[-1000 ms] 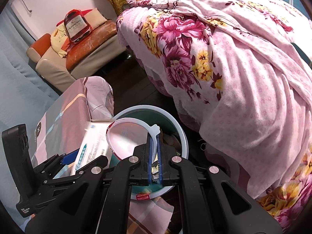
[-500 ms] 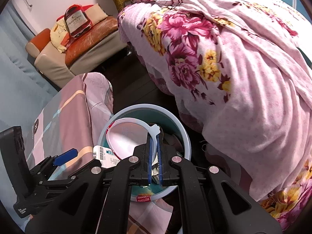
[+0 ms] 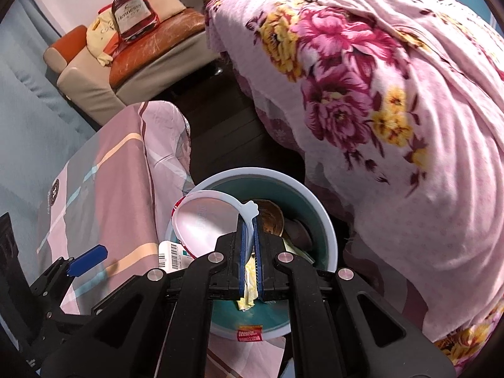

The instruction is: Collect trash

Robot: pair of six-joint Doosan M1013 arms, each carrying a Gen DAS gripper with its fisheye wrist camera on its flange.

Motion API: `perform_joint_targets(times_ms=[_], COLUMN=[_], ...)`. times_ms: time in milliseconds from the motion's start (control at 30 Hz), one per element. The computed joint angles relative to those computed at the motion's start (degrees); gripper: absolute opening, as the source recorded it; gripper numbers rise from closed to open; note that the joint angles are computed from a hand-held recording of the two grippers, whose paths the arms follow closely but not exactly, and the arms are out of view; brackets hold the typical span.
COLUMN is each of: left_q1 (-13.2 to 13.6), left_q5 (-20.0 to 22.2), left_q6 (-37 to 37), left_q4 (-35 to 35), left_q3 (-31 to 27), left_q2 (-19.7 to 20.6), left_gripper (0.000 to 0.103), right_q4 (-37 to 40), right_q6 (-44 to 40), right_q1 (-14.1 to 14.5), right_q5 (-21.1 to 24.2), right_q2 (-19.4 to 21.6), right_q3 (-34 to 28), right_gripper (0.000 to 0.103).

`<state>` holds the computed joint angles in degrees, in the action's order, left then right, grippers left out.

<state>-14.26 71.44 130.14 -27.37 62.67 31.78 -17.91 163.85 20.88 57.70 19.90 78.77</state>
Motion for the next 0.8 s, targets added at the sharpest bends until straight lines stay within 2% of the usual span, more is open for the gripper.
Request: perform_joint_targets(times_ms=[133,233,300,367,433,467,567,633,700,800], left_q1=[0.3,0.5,0.7,0.8,0.9,1.0,1.3,1.6,1.8,2.2], left_q5=[0.5,0.6,0.8,1.1,1.3,1.3,0.7,0.7,0.7,0.1], left_q6=[-0.6,-0.9,-1.2,-1.3,-1.4,-1.4,-1.4,-1.2,-1.0,-0.7], left_q4=[0.0,-0.1,0.0,-0.1,-0.1,-0.2,-0.3,-0.6,-0.7,-0.3], left_q3=[-0.9,-1.1,-1.4,-1.6,-1.7,-1.8,-1.5,-1.4,-1.2,-0.7], left_q2=[0.6,0.8,1.1,1.2,1.3,1.2,0.9,0.6,0.3,-0.5], left_gripper=[0.093,0.093,0.093,0.093,0.095,0.096,0.097,0.098,0.099,0.099], right_q4=[1.2,1.6,1.2,0.5,0.3,0.0,-0.9,-0.9,-0.7,-1.6], right_q6=[-1.2,-1.7,-1.5,-1.1,-1.3,-1.3,-1.5,-1.7,-2.5,-3.0], right_q1=[-0.3,-0.3,0.0,0.2,0.3,0.4,1.1,1.3,1.7,2.7], right_q5=[-0.1,0.0,0.5,1.3,1.7,1.9,3.0,3.3,4.3,6.8], right_q2=[0.7,1.2,1.4,1.5,1.6,1.5,1.5,1.3,1.4,1.6], right_q3=[-0.9,-1.6,-2.1,-2.5,-2.9,-3.1,-3.8,-3.9,-4.6,-5.8], right_gripper=[0.011,0.021,0.034,0.040,0.052,0.061,0.075,0.078,0.086,0.091])
